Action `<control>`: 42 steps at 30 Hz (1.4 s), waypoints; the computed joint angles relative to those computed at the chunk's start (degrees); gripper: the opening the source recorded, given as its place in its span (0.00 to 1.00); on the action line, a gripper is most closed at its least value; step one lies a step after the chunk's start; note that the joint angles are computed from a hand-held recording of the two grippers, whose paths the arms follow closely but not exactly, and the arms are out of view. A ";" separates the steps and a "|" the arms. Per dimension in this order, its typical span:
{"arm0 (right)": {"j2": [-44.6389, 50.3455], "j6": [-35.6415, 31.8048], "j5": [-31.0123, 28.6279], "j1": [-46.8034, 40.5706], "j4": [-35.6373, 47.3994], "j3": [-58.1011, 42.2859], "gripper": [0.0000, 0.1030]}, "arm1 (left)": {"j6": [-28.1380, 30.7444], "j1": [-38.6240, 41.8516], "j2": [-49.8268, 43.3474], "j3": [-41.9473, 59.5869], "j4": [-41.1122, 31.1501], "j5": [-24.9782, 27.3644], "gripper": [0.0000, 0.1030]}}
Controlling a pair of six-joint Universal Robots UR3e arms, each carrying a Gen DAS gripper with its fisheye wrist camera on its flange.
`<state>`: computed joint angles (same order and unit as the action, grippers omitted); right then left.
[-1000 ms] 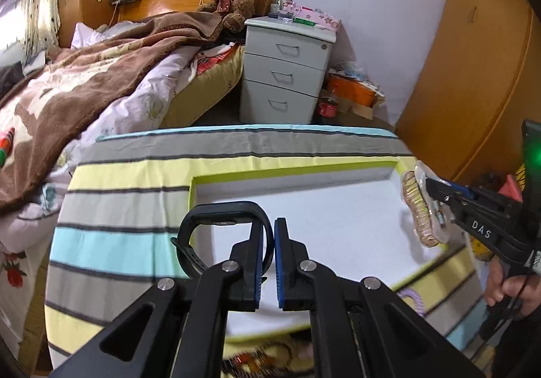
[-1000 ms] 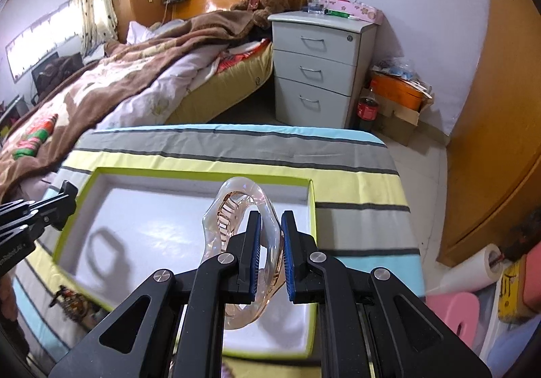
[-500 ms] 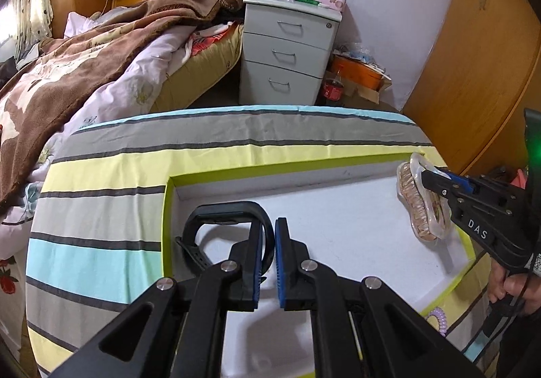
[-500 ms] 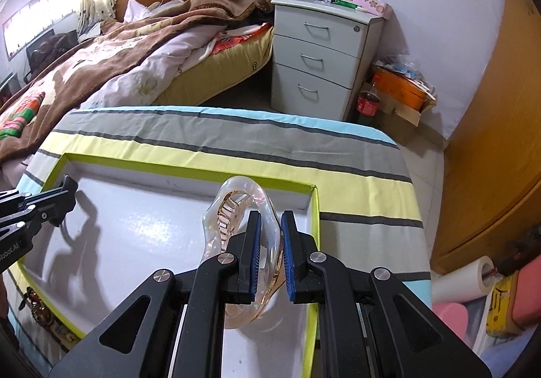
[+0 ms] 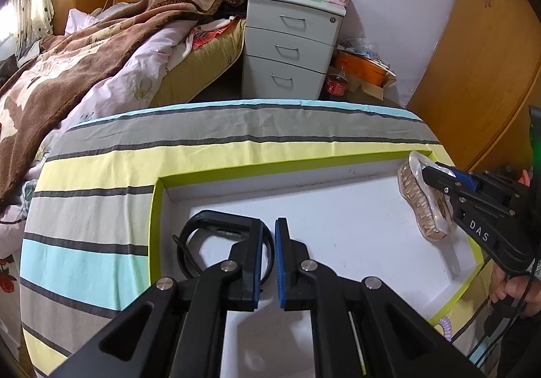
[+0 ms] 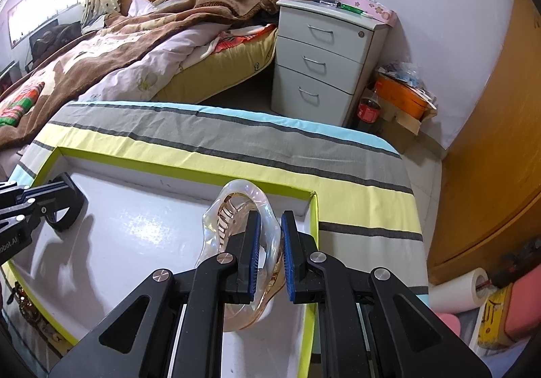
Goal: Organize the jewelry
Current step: 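Carry the bracelet and claw clip into the green box and open both grippers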
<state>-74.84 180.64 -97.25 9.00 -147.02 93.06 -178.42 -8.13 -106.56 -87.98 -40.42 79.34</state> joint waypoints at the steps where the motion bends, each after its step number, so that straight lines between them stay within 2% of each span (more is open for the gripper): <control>1: 0.03 -0.10 0.02 0.00 -0.21 0.05 0.12 | -0.04 -0.06 -0.05 0.14 -0.08 0.36 0.08; 8: 0.23 0.33 -1.27 0.44 -0.63 0.02 0.15 | -0.77 0.17 -0.40 0.62 -0.58 1.13 0.09; 13: -1.24 0.09 -0.36 0.17 -1.92 1.09 0.18 | -1.18 0.25 -0.03 0.70 -0.99 1.29 0.20; 16: -2.25 0.17 -0.19 0.33 -2.06 1.59 0.28 | -1.57 0.02 0.75 0.50 -1.17 1.68 0.29; 20: -4.46 0.94 -0.19 0.70 -2.60 3.31 0.29 | -2.09 -0.14 2.71 -0.56 -1.15 2.06 0.36; 29: -12.96 4.56 -0.38 2.38 -4.03 9.37 0.29 | -3.56 -0.90 11.65 -6.99 -0.53 3.94 0.44; 42: -25.54 11.75 -3.23 9.50 -5.71 20.29 0.29 | -3.54 0.89 29.14 -20.63 -0.76 3.94 0.46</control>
<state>-100.38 192.39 -100.48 18.50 -152.74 113.35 -181.96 -7.23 -77.42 -108.61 -41.17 83.29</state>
